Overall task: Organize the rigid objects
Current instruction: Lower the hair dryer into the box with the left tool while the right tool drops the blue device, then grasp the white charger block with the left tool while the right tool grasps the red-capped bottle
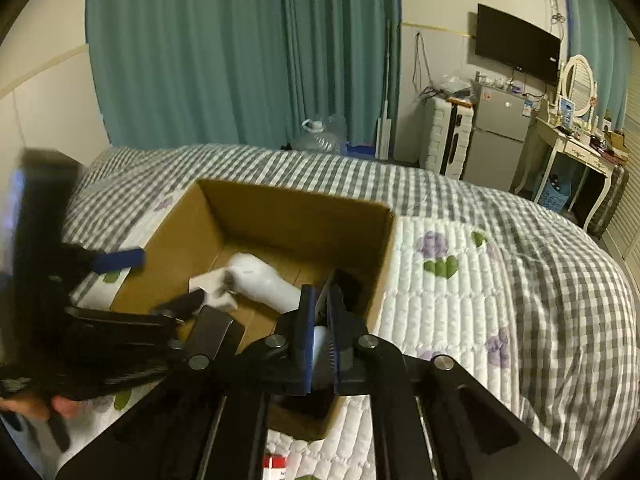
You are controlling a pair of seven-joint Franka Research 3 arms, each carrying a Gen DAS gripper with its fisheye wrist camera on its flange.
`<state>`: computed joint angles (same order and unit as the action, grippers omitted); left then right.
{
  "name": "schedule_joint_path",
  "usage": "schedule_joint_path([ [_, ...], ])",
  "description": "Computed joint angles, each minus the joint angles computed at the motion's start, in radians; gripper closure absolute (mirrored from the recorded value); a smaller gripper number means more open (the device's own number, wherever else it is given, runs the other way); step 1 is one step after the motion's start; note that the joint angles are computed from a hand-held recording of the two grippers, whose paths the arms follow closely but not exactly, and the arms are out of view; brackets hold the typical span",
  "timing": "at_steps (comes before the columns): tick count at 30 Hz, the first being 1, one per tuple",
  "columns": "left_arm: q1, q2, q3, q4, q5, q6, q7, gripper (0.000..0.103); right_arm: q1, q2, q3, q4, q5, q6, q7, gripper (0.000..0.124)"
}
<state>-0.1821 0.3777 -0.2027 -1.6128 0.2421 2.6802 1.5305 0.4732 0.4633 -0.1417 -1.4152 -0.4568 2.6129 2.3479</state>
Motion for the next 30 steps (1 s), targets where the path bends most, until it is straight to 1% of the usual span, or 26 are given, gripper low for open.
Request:
schedule_joint_path([
  [3, 0.039, -0.059, -0.018, -0.082, -0.045, 0.053, 0.036, 0.023, 0.012, -0.014, -0.007, -0.028, -0.014, 0.015, 0.029, 0.118],
  [7, 0.071, -0.127, -0.02, -0.182, -0.09, 0.108, 0.062, 0.02, 0.024, -0.062, -0.002, -0.101, -0.028, 0.033, 0.076, 0.118],
  [8, 0.074, -0.143, -0.019, -0.205, -0.096, 0.118, 0.063, 0.02, 0.028, -0.075, 0.001, -0.115, -0.035, 0.023, 0.085, 0.118],
  [10, 0.096, -0.185, -0.032, -0.265, -0.147, 0.144, 0.103, 0.019, 0.034, -0.102, 0.015, -0.139, -0.05, -0.018, 0.09, 0.114],
  [11, 0.102, -0.208, -0.034, -0.298, -0.17, 0.161, 0.112, 0.015, 0.037, -0.114, 0.024, -0.151, -0.06, -0.035, 0.092, 0.102],
  [12, 0.106, -0.225, -0.032, -0.326, -0.189, 0.18, 0.117, 0.008, 0.039, -0.128, 0.033, -0.167, -0.07, -0.049, 0.097, 0.083],
  [14, 0.103, -0.271, -0.023, -0.394, -0.211, 0.221, 0.104, 0.002, 0.05, -0.156, 0.047, -0.203, -0.107, -0.081, 0.123, 0.064],
  [15, 0.106, -0.286, -0.027, -0.419, -0.247, 0.231, 0.122, 0.001, 0.052, -0.166, 0.059, -0.221, -0.12, -0.094, 0.133, 0.064],
  [18, 0.103, -0.318, -0.031, -0.475, -0.35, 0.235, 0.187, 0.001, 0.039, -0.17, 0.098, -0.249, -0.098, -0.127, 0.126, 0.064],
  [19, 0.096, -0.325, -0.026, -0.495, -0.359, 0.238, 0.191, 0.001, 0.034, -0.168, 0.11, -0.263, -0.079, -0.126, 0.123, 0.064],
  [22, 0.072, -0.331, -0.001, -0.539, -0.276, 0.253, 0.117, 0.001, 0.022, -0.148, 0.134, -0.292, -0.017, -0.121, 0.102, 0.064],
  [24, 0.063, -0.332, 0.009, -0.568, -0.222, 0.275, 0.075, 0.001, 0.022, -0.132, 0.136, -0.301, 0.008, -0.123, 0.092, 0.064],
  [28, 0.066, -0.318, 0.004, -0.595, -0.251, 0.292, 0.082, 0.001, 0.012, -0.095, 0.144, -0.305, 0.095, -0.112, 0.051, 0.064],
  [30, 0.064, -0.307, 0.005, -0.595, -0.236, 0.295, 0.061, 0.001, 0.01, -0.071, 0.144, -0.291, 0.133, -0.128, 0.022, 0.064],
])
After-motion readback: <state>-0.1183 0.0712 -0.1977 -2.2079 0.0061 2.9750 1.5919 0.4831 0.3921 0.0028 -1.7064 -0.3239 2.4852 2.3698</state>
